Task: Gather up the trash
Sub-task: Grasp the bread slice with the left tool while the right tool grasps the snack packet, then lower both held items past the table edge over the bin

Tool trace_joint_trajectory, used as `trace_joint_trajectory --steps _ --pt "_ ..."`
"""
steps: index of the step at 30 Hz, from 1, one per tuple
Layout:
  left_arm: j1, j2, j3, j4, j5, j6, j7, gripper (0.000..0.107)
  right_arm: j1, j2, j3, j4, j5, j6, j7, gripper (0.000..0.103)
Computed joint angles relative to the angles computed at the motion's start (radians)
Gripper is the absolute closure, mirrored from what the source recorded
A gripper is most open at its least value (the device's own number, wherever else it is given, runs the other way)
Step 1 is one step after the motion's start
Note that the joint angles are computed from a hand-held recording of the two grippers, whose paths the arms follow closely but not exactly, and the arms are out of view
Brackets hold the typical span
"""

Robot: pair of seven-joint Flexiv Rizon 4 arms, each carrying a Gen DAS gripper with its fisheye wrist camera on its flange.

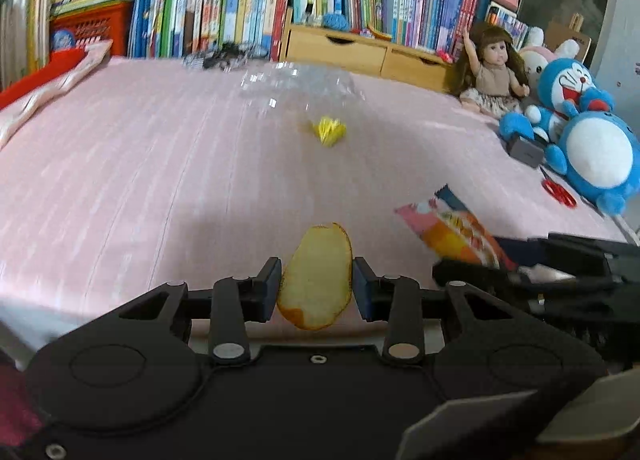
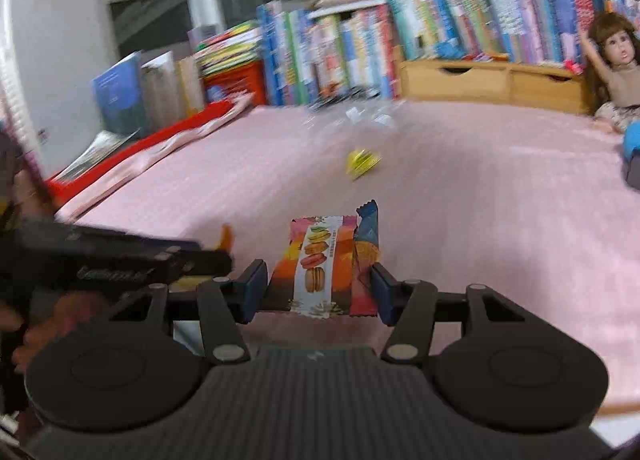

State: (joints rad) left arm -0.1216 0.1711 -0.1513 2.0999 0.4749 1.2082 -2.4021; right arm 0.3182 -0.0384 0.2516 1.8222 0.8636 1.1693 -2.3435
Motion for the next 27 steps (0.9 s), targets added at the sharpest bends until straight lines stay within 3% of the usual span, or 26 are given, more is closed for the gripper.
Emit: trace_joint_trajectory --steps 9,16,27 --pt "-0.081 0.111 0.015 0.154 -0.203 -0.099 0.173 0.071 0.046 0.156 -0.025 0.181 -0.056 -0.117 0.048 0.043" --pt "-0.072 0.050 -0.012 0.177 -0.216 -0.201 0.170 0.070 0.078 0.097 -0.027 0.234 -0.189 -0.116 0.175 0.043" --pt "-0.096 -0.010 0.024 0.181 -0.215 -0.243 0.159 0.064 0.062 0.000 0.008 0.234 -0.303 -0.110 0.257 0.038"
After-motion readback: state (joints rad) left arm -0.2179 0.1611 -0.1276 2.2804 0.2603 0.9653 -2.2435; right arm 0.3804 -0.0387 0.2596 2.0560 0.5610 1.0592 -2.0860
